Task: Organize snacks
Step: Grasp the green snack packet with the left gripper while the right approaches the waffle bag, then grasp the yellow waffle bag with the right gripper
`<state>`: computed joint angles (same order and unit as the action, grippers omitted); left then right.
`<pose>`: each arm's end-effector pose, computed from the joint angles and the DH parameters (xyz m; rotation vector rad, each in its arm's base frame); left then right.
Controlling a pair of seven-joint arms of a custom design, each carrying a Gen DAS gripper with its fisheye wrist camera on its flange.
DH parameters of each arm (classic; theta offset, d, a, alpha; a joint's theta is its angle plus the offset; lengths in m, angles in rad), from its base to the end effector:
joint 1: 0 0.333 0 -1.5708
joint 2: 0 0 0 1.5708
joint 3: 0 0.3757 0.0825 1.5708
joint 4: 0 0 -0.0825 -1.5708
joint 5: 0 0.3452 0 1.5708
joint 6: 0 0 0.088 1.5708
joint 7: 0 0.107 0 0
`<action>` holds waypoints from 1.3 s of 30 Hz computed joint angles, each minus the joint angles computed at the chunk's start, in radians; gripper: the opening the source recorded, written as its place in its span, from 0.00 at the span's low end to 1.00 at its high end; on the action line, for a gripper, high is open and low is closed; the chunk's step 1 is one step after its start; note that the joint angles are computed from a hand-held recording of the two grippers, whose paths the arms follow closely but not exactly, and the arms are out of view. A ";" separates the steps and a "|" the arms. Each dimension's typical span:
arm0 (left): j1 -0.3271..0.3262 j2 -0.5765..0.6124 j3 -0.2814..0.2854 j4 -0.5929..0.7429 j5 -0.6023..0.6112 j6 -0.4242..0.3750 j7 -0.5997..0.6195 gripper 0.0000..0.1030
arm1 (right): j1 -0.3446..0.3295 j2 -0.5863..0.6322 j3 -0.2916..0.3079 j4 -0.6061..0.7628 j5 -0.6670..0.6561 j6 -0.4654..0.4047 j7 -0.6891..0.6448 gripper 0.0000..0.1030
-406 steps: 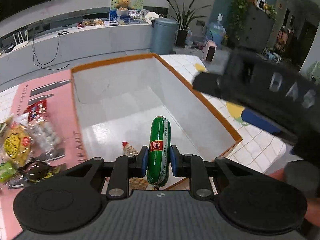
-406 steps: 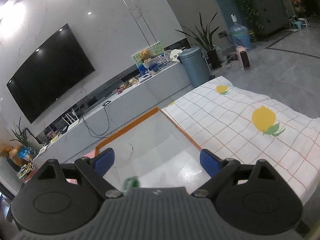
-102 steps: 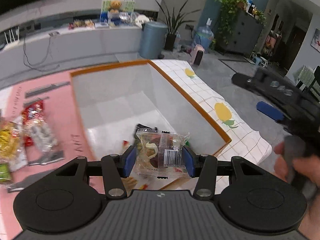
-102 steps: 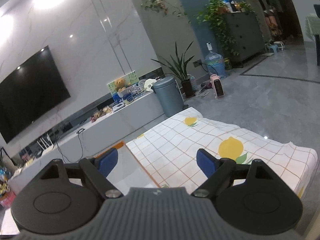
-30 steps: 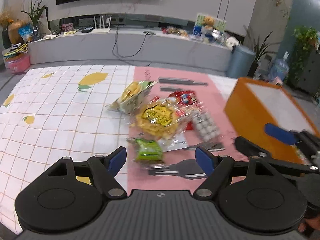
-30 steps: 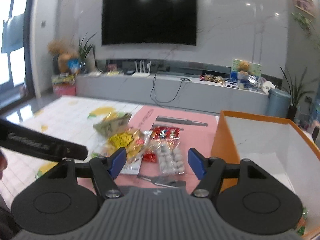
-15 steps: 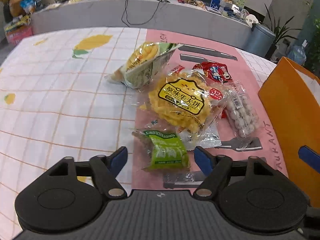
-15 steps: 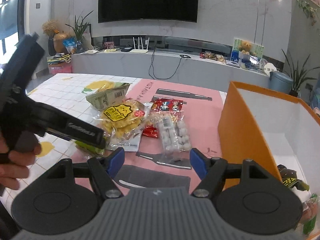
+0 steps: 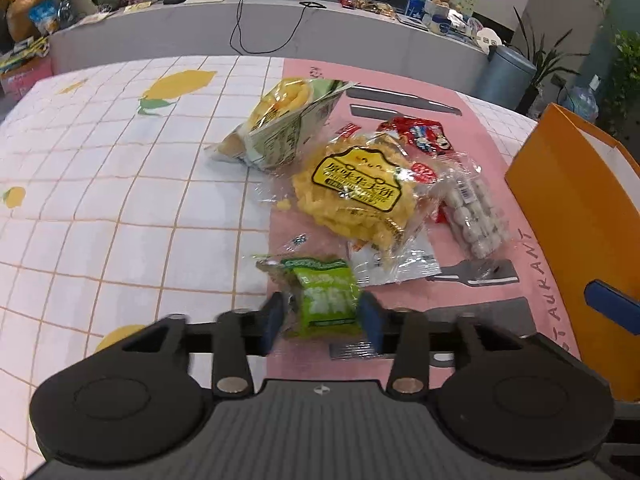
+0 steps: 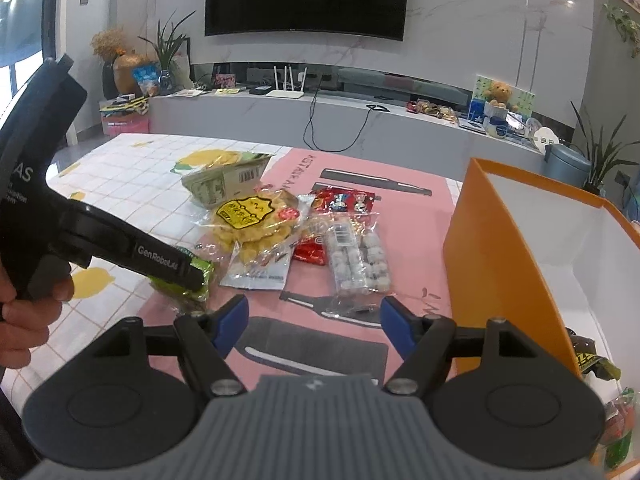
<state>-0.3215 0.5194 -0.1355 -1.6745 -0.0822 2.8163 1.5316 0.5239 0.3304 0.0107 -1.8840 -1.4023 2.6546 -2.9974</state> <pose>0.6566 -0.2954 0.4503 -1.6463 2.2536 -0.8554 0.5346 0.3474 0.4428 -1.6626 1.6942 -0.8991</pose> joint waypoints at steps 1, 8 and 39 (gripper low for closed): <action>0.004 0.006 -0.001 0.002 -0.008 0.003 -0.004 0.69 | 0.003 0.002 -0.001 0.002 -0.009 -0.003 0.007 0.69; 0.006 0.015 0.007 0.010 -0.050 0.007 -0.040 0.44 | 0.013 0.014 0.004 0.009 -0.017 -0.017 -0.045 0.69; 0.094 -0.049 0.007 -0.012 -0.049 -0.070 -0.079 0.38 | 0.057 0.204 -0.063 0.267 -0.240 0.021 0.089 0.97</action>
<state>-0.2277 0.4705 -0.1283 -1.6868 -0.1313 2.7461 1.4523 0.5811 0.5344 -0.0524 -1.6174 -1.6427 2.6755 -2.9080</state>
